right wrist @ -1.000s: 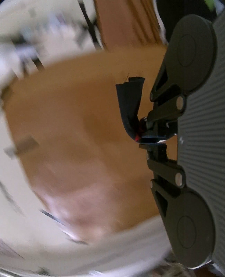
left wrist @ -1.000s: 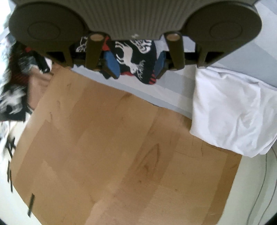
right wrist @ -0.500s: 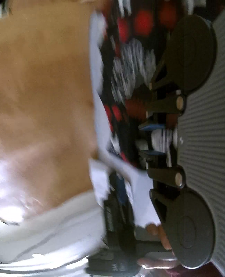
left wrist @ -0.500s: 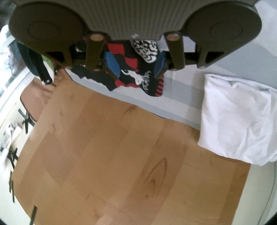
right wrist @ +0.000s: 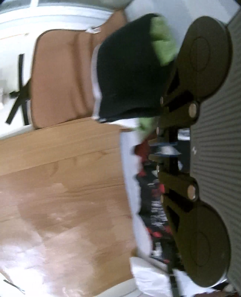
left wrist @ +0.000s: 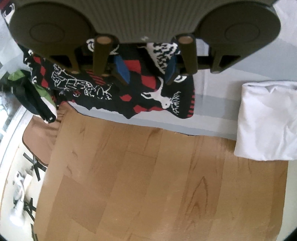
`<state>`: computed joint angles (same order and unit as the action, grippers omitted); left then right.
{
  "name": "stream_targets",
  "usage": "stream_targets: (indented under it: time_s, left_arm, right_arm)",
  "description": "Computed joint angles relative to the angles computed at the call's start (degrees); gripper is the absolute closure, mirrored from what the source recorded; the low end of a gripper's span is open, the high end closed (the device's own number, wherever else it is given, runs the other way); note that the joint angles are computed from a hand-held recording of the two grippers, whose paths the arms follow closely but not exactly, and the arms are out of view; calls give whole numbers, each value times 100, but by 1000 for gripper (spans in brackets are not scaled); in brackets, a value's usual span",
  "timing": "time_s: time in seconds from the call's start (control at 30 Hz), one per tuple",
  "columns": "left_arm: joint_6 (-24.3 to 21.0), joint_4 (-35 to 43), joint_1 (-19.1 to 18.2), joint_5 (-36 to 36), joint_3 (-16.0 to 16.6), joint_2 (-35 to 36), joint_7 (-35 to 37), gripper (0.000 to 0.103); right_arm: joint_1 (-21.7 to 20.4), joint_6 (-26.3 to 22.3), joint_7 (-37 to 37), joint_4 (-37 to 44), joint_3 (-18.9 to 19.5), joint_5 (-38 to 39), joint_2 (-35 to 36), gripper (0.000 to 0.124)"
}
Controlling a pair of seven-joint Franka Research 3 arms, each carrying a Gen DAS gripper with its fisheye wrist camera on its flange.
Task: Fold small clothes
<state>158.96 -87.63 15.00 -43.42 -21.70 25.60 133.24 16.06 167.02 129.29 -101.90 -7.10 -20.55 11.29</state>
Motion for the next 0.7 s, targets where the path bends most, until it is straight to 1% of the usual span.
stream_targets:
  time_s: [0.03, 0.07, 0.1, 0.13, 0.17, 0.2, 0.23, 0.27, 0.3, 0.33, 0.37, 0.4, 0.43, 0.47, 0.5, 0.53, 0.57, 0.6, 0.63, 0.7]
  left_arm:
    - [2, -6, -10, 23, 3, 1, 8, 65]
    - [-18, 10, -37, 72, 25, 11, -34, 67]
    - [-58, 38, -57, 129, 45, 28, -74, 72]
    - [-108, 73, -84, 199, 70, 48, -130, 80]
    - [-157, 97, -111, 280, 101, 62, -193, 84]
    - [-142, 95, -138, 351, 125, 67, -230, 88]
    - [-93, 73, -155, 407, 128, 61, -230, 91]
    - [-48, 49, -136, 411, 97, 56, -194, 91]
    - [14, 17, -114, 397, 61, 43, -156, 92]
    - [103, -11, -112, 389, 41, 35, -155, 93]
    - [191, -22, -115, 388, 34, 35, -193, 93]
    - [270, -20, -120, 396, 35, 41, -270, 93]
    - [336, -11, -127, 419, 42, 53, -366, 93]
    - [384, 14, -123, 446, 48, 74, -472, 93]
    - [407, 44, -132, 511, 76, 100, -609, 93]
    - [399, 84, -171, 630, 142, 126, -807, 92]
    - [330, 132, -187, 754, 185, 155, -978, 92]
    - [256, 182, -191, 869, 208, 189, -1102, 90]
    - [242, 191, -198, 970, 218, 200, -1190, 89]
    - [300, 158, -153, 1077, 151, 201, -1210, 89]
  right_arm:
    - [-169, -238, -475, 393, 212, 426, 236, 106]
    - [-285, -528, -879, 795, 389, 825, 507, 99]
    - [-354, -900, -1191, 1218, 510, 1166, 784, 89]
    - [-374, -1373, -1408, 1712, 567, 1417, 1081, 85]
    - [-374, -1823, -1577, 2138, 595, 1610, 1370, 82]
    - [-369, -2331, -1741, 2596, 614, 1764, 1662, 84]
    - [-318, -2670, -1848, 2894, 575, 1793, 1863, 93]
    - [-114, -2741, -1758, 2996, 351, 1487, 1965, 120]
    - [18, -2639, -1693, 2898, 190, 1249, 1916, 120]
    - [52, -2340, -1504, 2752, 102, 1202, 1836, 120]
    - [163, -1874, -1057, 2549, -108, 1025, 1746, 120]
    - [350, -1325, -420, 2299, -446, 689, 1631, 121]
    - [587, -854, 326, 2104, -871, 297, 1563, 121]
    - [740, -633, 1060, 2042, -1190, -90, 1546, 121]
    - [776, -719, 1392, 2104, -1308, -228, 1572, 120]
    - [696, -861, 1323, 2164, -1226, -150, 1591, 117]
    - [520, -1047, 1085, 2205, -983, -66, 1581, 115]
    - [465, -1177, 942, 2142, -865, -98, 1515, 115]
    - [444, -1091, 884, 1981, -782, -172, 1419, 115]
    - [244, -651, 518, 1429, -447, -23, 1106, 113]
